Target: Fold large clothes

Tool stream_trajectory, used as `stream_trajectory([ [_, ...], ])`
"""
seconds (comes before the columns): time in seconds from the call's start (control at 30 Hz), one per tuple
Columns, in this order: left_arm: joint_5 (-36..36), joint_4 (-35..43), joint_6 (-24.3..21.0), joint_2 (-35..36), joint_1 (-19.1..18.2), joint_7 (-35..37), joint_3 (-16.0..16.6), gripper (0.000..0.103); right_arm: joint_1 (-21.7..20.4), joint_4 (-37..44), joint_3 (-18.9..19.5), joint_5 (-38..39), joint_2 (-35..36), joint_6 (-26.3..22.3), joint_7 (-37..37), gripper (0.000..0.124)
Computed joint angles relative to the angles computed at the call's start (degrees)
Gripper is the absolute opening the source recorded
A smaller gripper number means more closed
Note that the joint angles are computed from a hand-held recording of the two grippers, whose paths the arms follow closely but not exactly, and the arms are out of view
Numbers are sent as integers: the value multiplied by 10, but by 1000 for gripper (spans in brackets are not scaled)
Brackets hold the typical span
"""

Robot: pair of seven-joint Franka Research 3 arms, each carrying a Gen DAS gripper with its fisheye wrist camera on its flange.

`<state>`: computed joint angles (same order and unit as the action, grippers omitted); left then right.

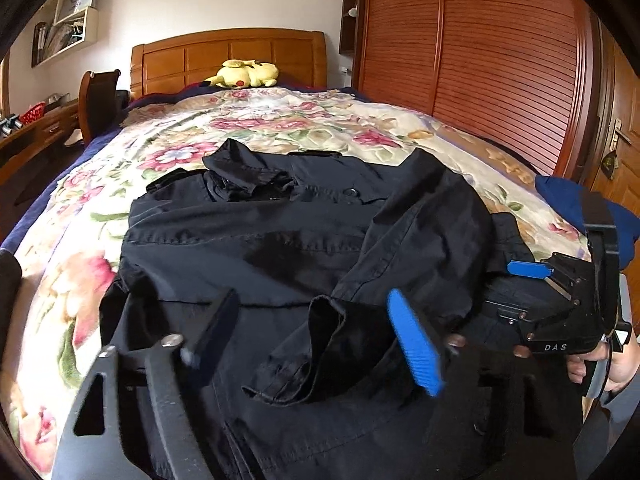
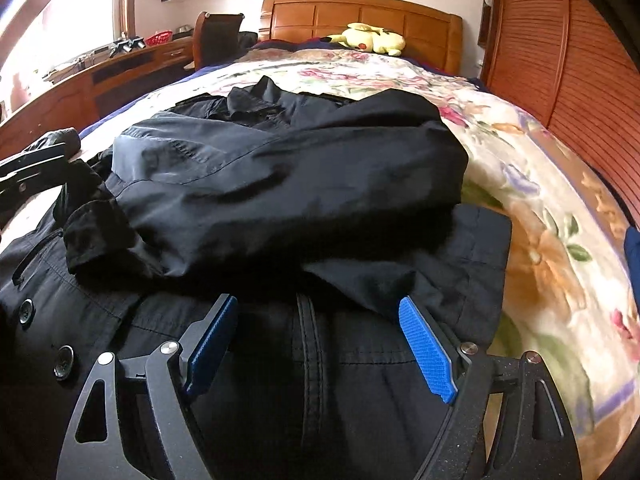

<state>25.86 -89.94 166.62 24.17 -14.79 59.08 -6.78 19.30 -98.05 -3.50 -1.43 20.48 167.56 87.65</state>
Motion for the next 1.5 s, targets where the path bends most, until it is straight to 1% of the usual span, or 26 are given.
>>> stream_trajectory([
  [0.03,0,3,-5,3,-1,0,1,63,3,-5,-3,-3,-3,3,3,84],
  [0.1,-2,10,-17,8,-1,4,-2,51,2,-8,-2,-3,-4,5,0,84],
  [0.13,-7,12,-22,10,1,9,-5,49,0,-9,0,-2,-5,5,-1,84],
  [0.23,-18,17,-43,14,4,22,-13,37,-12,-12,12,15,-8,6,-16,84],
  [0.3,-25,12,-46,11,8,34,-18,20,-16,-16,15,25,-10,10,-21,84],
  [0.33,-26,10,-47,9,7,38,-19,16,-16,-17,16,29,-11,12,-22,84],
  [0.37,-16,3,-44,4,1,33,-11,9,-17,-19,17,33,-11,13,-23,84],
  [0.4,-5,-5,-40,-3,-5,24,-3,5,-16,-20,15,34,-12,15,-21,84],
  [0.5,60,-33,-21,-29,-34,-37,37,3,-5,-23,2,25,-13,18,-7,84],
  [0.63,179,-75,-7,-77,-58,-159,85,3,-9,-30,6,31,-17,24,-6,84],
  [0.7,229,-92,-2,-100,-58,-214,96,3,-11,-35,9,37,-20,30,-4,84],
  [0.77,305,-107,-15,-128,-64,-291,114,3,-16,-40,13,45,-23,36,-7,84],
  [0.83,357,-118,-31,-150,-58,-331,116,2,-22,-42,21,57,-24,39,-14,84],
  [0.87,375,-125,-43,-163,-53,-344,114,2,-21,-43,20,58,-24,39,-15,84],
  [1.1,386,-183,-52,-221,0,-347,72,2,-22,-34,21,68,-20,25,-20,84],
  [1.3,369,-220,-44,-236,39,-337,28,2,-30,-4,27,78,-5,-7,-26,84],
  [1.43,394,-262,-48,-262,62,-362,-4,2,-29,-2,26,80,-3,-7,-24,84],
  [1.5,393,-284,-41,-275,74,-369,-17,2,-27,0,23,77,-2,-9,-21,84],
])
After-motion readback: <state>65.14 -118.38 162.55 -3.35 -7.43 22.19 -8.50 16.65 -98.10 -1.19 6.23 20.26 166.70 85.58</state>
